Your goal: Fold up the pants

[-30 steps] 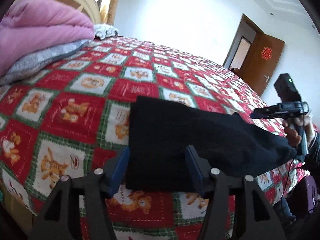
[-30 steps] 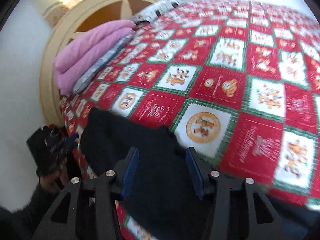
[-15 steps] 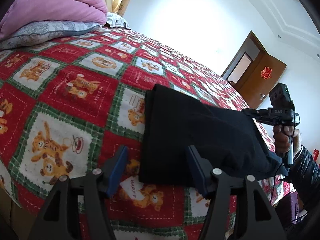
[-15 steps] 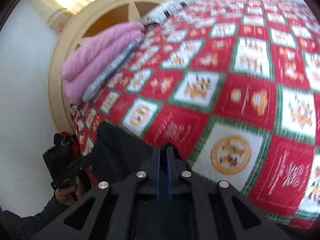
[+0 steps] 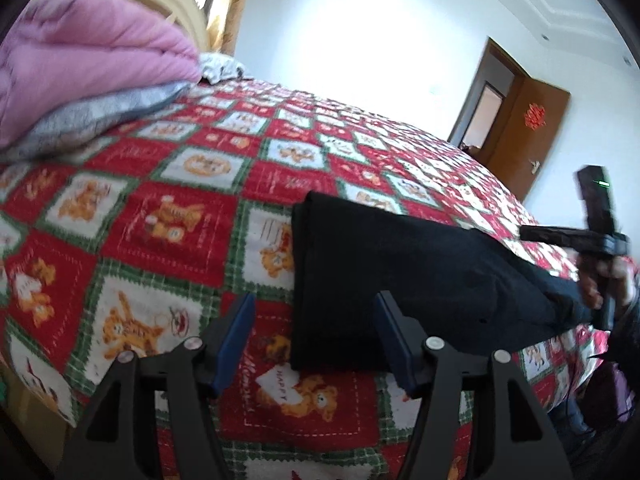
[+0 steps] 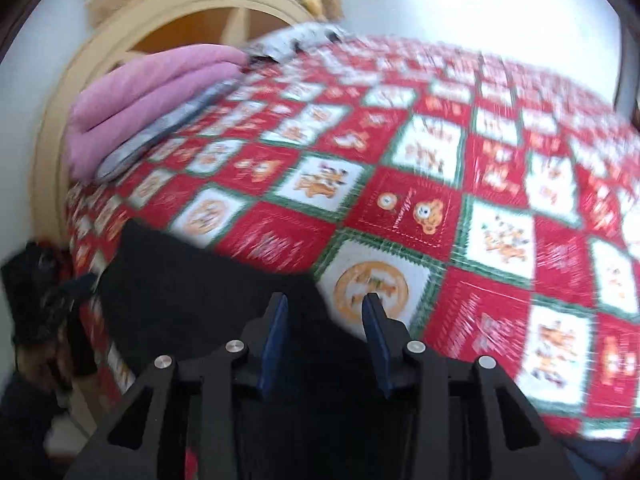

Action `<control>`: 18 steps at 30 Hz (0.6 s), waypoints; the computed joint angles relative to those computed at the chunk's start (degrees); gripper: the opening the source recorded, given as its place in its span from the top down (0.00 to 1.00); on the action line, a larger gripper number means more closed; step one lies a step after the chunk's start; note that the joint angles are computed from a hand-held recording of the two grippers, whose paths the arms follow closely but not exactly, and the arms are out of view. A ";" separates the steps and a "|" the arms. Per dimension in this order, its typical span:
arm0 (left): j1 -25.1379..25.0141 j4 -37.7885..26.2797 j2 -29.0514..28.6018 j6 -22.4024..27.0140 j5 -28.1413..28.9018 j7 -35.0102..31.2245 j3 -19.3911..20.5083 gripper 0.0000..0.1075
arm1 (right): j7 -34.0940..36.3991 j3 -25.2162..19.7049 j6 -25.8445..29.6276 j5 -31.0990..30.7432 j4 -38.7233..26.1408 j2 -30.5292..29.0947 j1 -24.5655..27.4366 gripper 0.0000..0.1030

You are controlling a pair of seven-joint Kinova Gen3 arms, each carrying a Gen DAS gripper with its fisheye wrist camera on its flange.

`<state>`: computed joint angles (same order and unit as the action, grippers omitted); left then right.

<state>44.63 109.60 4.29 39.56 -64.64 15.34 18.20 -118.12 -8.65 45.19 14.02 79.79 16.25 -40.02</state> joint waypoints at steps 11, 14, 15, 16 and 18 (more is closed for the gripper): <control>7.01 -11.53 9.46 8.94 2.38 -19.45 0.13 0.40 | -12.46 9.45 3.80 25.59 17.09 -5.81 -25.95 0.64; 10.31 -14.38 11.86 13.51 3.55 -22.02 -1.98 0.49 | -14.85 5.46 2.58 26.86 17.43 -5.59 -21.17 0.91; 10.86 -14.21 11.70 13.43 3.55 -22.00 -2.72 0.54 | -14.70 2.97 2.98 26.23 16.66 -5.64 -18.52 0.94; 11.43 -14.00 11.43 13.45 3.69 -22.03 -3.49 0.62 | -15.02 0.32 3.58 26.47 16.21 -5.85 -16.22 0.94; 11.72 -13.25 10.63 13.07 4.26 -22.18 -4.54 0.74 | -15.53 -4.56 4.79 27.37 15.59 -6.75 -12.62 0.95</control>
